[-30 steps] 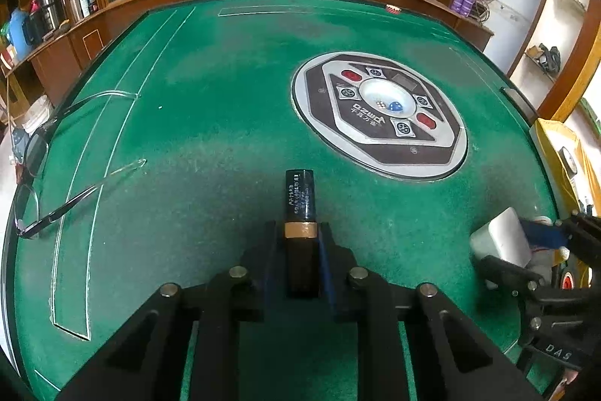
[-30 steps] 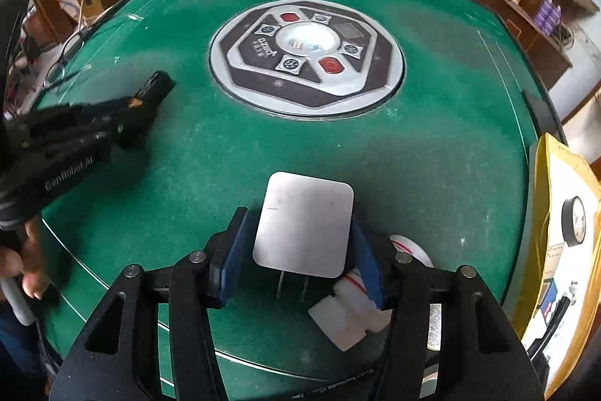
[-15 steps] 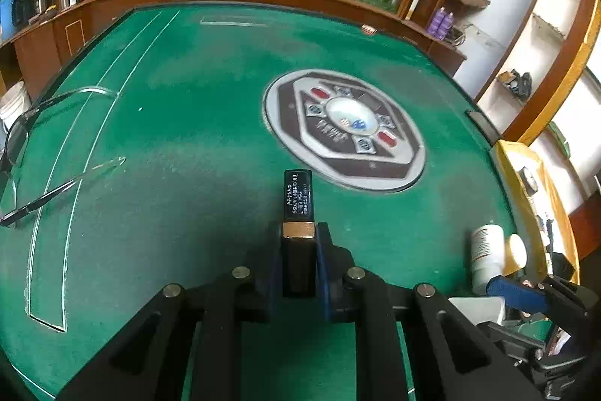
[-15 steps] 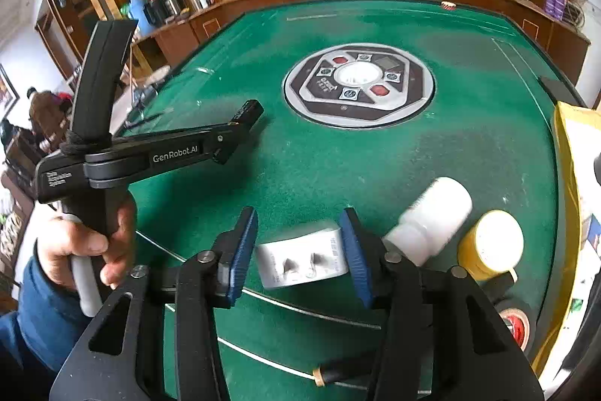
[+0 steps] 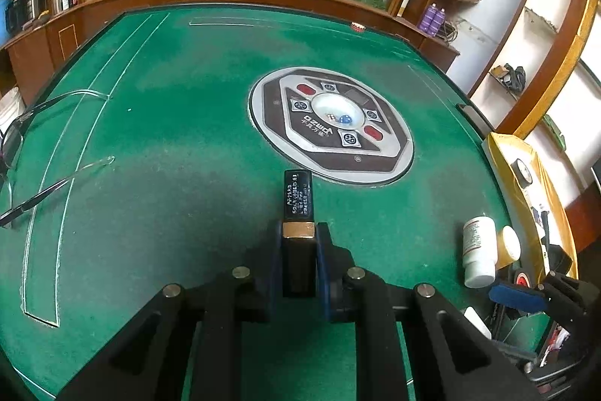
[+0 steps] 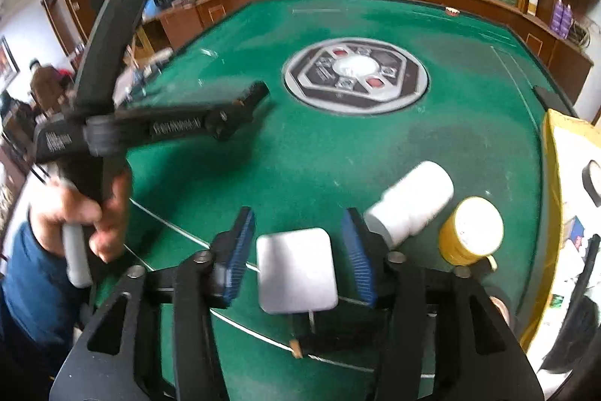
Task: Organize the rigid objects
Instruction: 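Carry the charger and lipstick tube into the tray and release both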
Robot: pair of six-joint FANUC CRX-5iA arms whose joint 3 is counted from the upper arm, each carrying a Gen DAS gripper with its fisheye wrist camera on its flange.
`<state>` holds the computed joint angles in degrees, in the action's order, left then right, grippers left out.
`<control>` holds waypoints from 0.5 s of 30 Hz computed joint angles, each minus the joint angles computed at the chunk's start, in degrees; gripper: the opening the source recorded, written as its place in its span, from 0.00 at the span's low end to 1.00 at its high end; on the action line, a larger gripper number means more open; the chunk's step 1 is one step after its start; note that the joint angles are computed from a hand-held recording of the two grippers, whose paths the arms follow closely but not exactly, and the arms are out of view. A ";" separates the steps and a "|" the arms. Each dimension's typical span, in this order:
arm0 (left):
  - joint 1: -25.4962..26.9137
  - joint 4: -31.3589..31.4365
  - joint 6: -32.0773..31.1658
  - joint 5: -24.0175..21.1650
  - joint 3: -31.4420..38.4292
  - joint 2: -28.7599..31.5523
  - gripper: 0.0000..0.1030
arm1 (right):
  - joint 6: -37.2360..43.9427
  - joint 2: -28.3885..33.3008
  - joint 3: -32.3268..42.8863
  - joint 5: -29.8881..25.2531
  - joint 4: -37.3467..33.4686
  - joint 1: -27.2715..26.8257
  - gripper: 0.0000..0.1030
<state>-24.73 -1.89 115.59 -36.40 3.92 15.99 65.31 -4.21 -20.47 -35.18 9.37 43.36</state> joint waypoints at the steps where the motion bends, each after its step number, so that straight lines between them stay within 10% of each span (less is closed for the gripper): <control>1: 0.03 0.09 -0.02 0.14 -0.10 -0.09 0.16 | 0.27 0.10 0.08 -0.73 -0.18 -0.04 0.50; 15: -0.56 -0.77 -0.08 0.03 -0.12 -0.28 0.16 | -8.33 0.65 -5.54 0.54 11.09 3.39 0.44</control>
<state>-25.29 -2.66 115.51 -36.38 3.80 15.72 56.98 -3.56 -26.01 -34.64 20.47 46.75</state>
